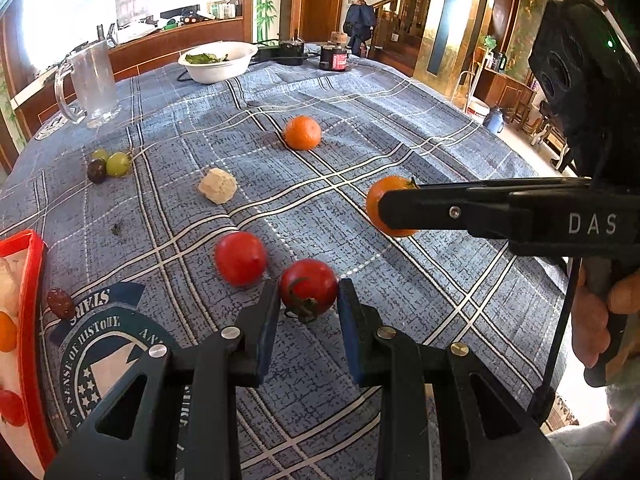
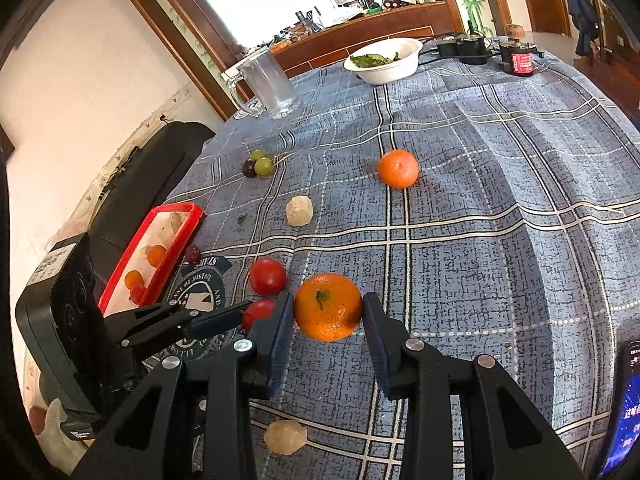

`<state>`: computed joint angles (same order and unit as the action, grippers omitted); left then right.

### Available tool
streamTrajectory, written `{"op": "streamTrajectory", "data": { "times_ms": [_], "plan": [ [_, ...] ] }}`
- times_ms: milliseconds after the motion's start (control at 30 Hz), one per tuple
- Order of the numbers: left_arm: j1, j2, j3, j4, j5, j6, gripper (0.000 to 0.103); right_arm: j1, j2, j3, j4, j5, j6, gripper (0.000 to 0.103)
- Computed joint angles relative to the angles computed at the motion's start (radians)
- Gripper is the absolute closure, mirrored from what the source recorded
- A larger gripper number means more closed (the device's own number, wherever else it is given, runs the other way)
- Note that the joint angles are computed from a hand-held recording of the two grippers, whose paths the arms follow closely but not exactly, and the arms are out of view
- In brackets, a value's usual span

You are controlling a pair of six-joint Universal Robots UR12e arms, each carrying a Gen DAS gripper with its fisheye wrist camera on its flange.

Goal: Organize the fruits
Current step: 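Grasp an orange with the right tool while the left grasps a red tomato, then carry the orange and tomato over the red tray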

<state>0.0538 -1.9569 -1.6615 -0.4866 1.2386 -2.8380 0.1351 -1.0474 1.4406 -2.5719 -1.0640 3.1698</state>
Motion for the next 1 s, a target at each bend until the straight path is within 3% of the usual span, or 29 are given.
{"op": "streamTrajectory", "data": {
  "times_ms": [1000],
  "plan": [
    [0.069, 0.074, -0.073, 0.122, 0.001, -0.085, 0.077, 0.029, -0.034, 0.009, -0.050, 0.025, -0.031, 0.067]
  ]
}}
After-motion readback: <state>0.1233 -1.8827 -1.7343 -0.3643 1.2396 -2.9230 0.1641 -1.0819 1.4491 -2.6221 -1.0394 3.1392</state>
